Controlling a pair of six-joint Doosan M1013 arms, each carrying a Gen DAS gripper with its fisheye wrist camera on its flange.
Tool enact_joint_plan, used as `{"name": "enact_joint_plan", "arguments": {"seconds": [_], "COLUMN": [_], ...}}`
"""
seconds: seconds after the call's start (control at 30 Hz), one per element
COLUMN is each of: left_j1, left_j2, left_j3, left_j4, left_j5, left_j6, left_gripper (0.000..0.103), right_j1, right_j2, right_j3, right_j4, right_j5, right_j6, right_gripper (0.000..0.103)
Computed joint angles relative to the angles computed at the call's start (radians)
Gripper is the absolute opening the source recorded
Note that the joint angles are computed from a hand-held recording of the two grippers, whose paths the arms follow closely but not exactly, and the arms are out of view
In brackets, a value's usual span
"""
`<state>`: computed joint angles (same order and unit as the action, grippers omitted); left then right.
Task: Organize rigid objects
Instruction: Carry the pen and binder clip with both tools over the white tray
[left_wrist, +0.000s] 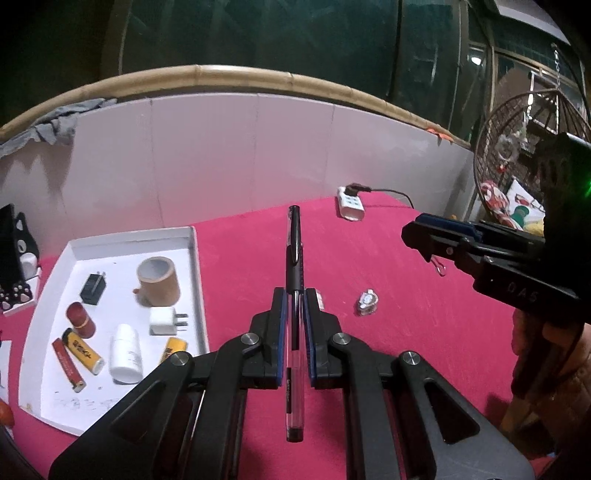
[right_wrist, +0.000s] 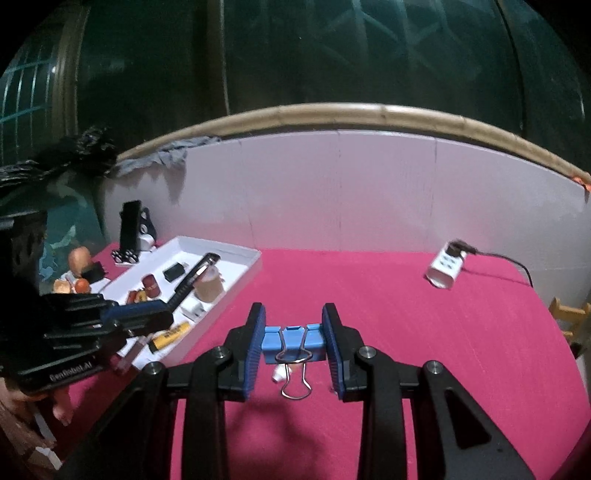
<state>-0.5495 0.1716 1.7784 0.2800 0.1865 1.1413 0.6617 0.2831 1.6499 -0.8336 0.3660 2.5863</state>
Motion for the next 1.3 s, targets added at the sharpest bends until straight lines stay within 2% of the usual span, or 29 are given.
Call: {"name": "enact_joint_plan", "arguments": {"seconds": [0.4, 0.53, 0.73, 1.13, 1.3], "left_j1": [0.025, 0.034, 0.056, 0.101, 0.122], "left_j2": [-0.053, -0.069, -0.088, -0.115, -0.118], "left_j3": [0.058, 0.075, 0.103, 0.143, 0.149], "left_j4": [0.457, 0.619, 0.777, 0.921, 0.928], "left_j5": [-0.019, 0.001, 0.018, 0.029, 0.047], "left_j6": [-0.509, -0.689, -0.871, -1.050, -1.058], "left_gripper": [0.008, 0.008, 0.008, 0.008, 0.008], "right_j1": [0.034, 0.043, 0.058, 0.073, 0.074], "right_j2": [0.028, 0.040, 0.063, 0.104, 0.131], "right_j3": [-0.056, -0.075, -0.107, -0.168, -0.205], "right_j4": [0.000, 0.030, 0.112, 0.270, 0.385], "right_j5": [-0.040, -0.058, -0.071, -0.061, -0.048], "right_j6": [-0.047, -0.086, -0.187, -0.358, -0.461], "right_gripper": [0.031, 0.031, 0.031, 0.031, 0.031]}}
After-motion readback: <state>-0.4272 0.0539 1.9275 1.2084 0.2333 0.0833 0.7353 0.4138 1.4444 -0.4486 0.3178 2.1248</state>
